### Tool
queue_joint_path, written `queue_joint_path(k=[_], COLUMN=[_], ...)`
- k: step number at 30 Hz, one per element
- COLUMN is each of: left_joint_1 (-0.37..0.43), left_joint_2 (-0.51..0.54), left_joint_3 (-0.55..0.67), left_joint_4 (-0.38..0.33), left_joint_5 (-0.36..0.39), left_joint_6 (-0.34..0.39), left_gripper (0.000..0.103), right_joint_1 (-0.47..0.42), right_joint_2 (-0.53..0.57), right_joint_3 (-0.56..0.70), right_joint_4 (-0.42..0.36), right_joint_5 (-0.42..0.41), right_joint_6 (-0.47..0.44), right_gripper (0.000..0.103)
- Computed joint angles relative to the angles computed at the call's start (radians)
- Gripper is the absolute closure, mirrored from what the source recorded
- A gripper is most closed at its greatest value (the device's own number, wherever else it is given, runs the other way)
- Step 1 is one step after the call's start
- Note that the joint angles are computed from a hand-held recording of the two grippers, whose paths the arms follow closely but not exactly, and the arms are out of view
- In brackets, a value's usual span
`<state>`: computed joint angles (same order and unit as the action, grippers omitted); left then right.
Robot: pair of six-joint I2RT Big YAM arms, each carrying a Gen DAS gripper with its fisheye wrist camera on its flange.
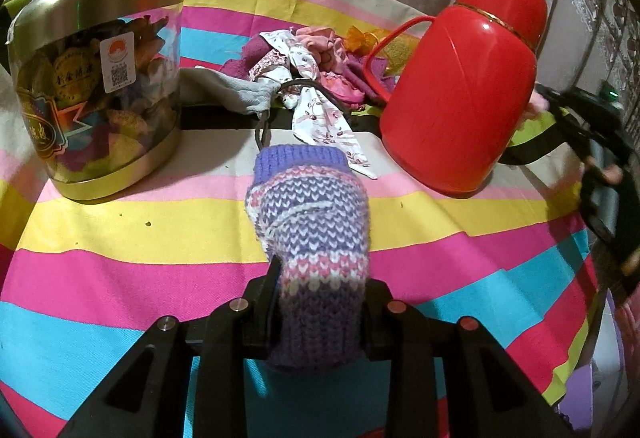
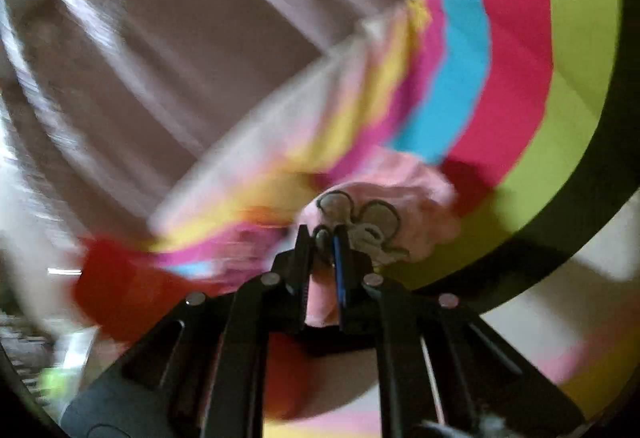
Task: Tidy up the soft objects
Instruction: 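Grasp the pink mitten with the right tool and lift it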
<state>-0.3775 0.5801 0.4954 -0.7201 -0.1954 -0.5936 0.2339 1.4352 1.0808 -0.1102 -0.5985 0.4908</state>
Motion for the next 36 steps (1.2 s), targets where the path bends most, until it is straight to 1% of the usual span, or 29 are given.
queue_joint_path(k=[1,3,4,5,6,7,8,9,11,12,14,16,17,18,19,21,22,24,26,28,32,33,36], left_joint_1=[-0.001,0.005,0.007,0.009,0.008,0.006,0.006,0.005,-0.001,-0.001,0.001,0.002,0.002,0.006,0.012,0.016,0.017,0.021,0.032,0.040,0.054,0.053,0.035], left_joint_2=[-0.001,-0.005,-0.006,-0.006,-0.005,-0.004,-0.005,-0.004,-0.003,-0.003,-0.003,-0.005,-0.005,-0.001,-0.004,-0.007,-0.007,-0.011,-0.026,-0.043,-0.037,-0.027,0.002], left_joint_3=[0.000,-0.002,-0.003,-0.003,-0.003,-0.002,-0.002,-0.002,-0.001,0.000,0.000,-0.002,-0.002,-0.002,-0.004,-0.007,-0.008,-0.010,-0.014,-0.018,-0.015,-0.013,-0.001], left_joint_4=[0.000,0.003,0.004,0.005,0.005,0.005,0.004,0.004,0.002,0.002,0.002,0.004,0.002,-0.001,0.001,0.007,0.009,0.012,0.013,0.013,0.015,0.017,0.012], left_joint_5=[0.000,0.007,0.010,0.013,0.012,0.011,0.011,0.010,0.004,0.005,0.007,0.010,0.008,0.013,0.020,0.030,0.032,0.037,0.053,0.064,0.076,0.074,0.047], left_joint_6=[-0.004,-0.007,-0.008,-0.008,-0.008,-0.008,-0.007,-0.006,-0.012,-0.013,-0.013,-0.018,-0.024,-0.032,-0.030,-0.030,-0.031,-0.035,-0.054,-0.069,-0.074,-0.069,-0.059], left_gripper=[0.071,0.071,0.071,0.071,0.071,0.071,0.070,0.070,0.070,0.070,0.069,0.067,0.063,0.061,0.059,0.059,0.058,0.058,0.058,0.058,0.058,0.058,0.056], right_joint_1=[-0.014,-0.024,-0.023,-0.011,-0.007,0.008,0.017,0.028,0.032,0.038,0.031,0.049,0.070,0.086,0.099,0.136,0.153,0.176,0.163,0.122,0.077,0.069,0.076], right_joint_2=[-0.044,-0.101,-0.141,-0.171,-0.200,-0.229,-0.247,-0.270,-0.280,-0.273,-0.263,-0.219,-0.188,-0.169,-0.156,-0.167,-0.165,-0.167,-0.148,-0.137,-0.114,-0.113,-0.092], right_joint_3=[-0.021,-0.040,-0.052,-0.060,-0.070,-0.084,-0.101,-0.123,-0.133,-0.132,-0.135,-0.119,-0.109,-0.107,-0.113,-0.153,-0.158,-0.159,-0.137,-0.122,-0.093,-0.090,-0.081], right_joint_4=[-0.027,-0.099,-0.171,-0.235,-0.291,-0.332,-0.338,-0.334,-0.353,-0.369,-0.414,-0.498,-0.539,-0.555,-0.562,-0.491,-0.486,-0.489,-0.492,-0.493,-0.496,-0.496,-0.467], right_joint_5=[-0.038,-0.060,-0.014,0.071,0.153,0.262,0.325,0.393,0.456,0.466,0.429,0.405,0.429,0.458,0.484,0.557,0.591,0.638,0.599,0.512,0.411,0.397,0.409], right_joint_6=[-0.023,-0.079,-0.123,-0.153,-0.184,-0.218,-0.238,-0.261,-0.296,-0.302,-0.299,-0.338,-0.373,-0.393,-0.399,-0.425,-0.430,-0.443,-0.417,-0.352,-0.246,-0.229,-0.191], right_gripper=[0.090,0.089,0.085,0.070,0.056,0.026,0.012,0.012,0.012,0.012,0.012,0.011,0.011,0.012,0.009,0.007,0.005,0.004,0.004,0.003,0.002,0.002,0.002])
